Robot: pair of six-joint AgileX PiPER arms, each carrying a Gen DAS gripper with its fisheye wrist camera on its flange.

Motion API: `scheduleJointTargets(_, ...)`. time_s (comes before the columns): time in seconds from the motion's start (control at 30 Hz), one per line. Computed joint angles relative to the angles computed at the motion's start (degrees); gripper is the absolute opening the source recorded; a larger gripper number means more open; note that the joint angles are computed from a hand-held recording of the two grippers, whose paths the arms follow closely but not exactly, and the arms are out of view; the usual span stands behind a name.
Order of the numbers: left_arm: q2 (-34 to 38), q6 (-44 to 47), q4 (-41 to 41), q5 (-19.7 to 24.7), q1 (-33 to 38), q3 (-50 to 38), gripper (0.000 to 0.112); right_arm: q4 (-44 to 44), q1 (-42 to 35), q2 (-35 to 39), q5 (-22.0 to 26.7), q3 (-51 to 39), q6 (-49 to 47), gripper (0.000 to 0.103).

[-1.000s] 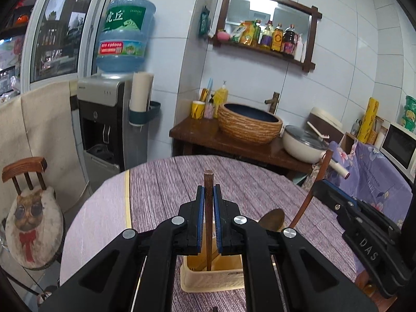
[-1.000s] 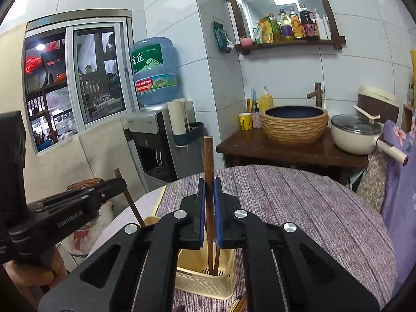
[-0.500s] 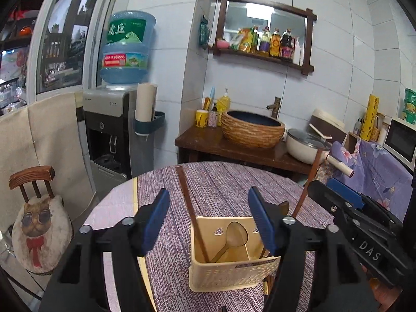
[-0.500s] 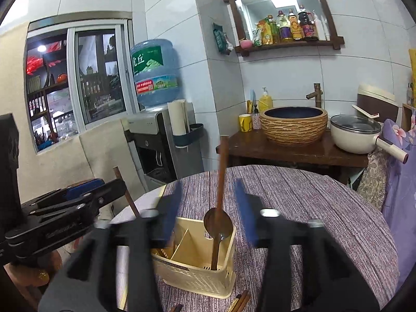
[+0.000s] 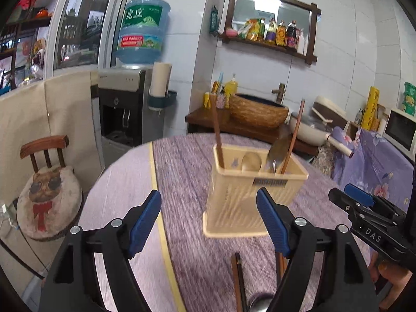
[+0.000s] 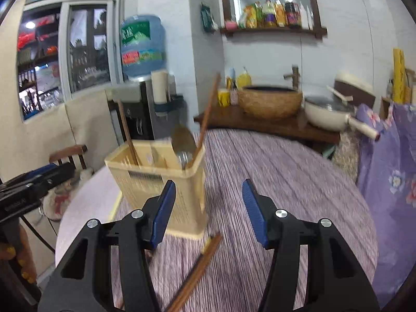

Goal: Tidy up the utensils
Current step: 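Move both grippers back down toward the loose chopsticks on the table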

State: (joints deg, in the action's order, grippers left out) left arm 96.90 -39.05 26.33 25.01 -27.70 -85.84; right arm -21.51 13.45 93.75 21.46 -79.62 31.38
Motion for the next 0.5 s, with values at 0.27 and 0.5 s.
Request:
scheduleJointTargets(0.27,-0.36,5.74,-8.36,0.23,1.32,9.09,0.063,3.25,-0.10,2.05,2.53,7.39,-0.08,0.054)
scheduleJointTargets(0.5,1.90,12.14,-15.83,0.56,1.08,12.17,0.049,3.16,1.89,5.32,4.76,7.25,-0.59,0.054)
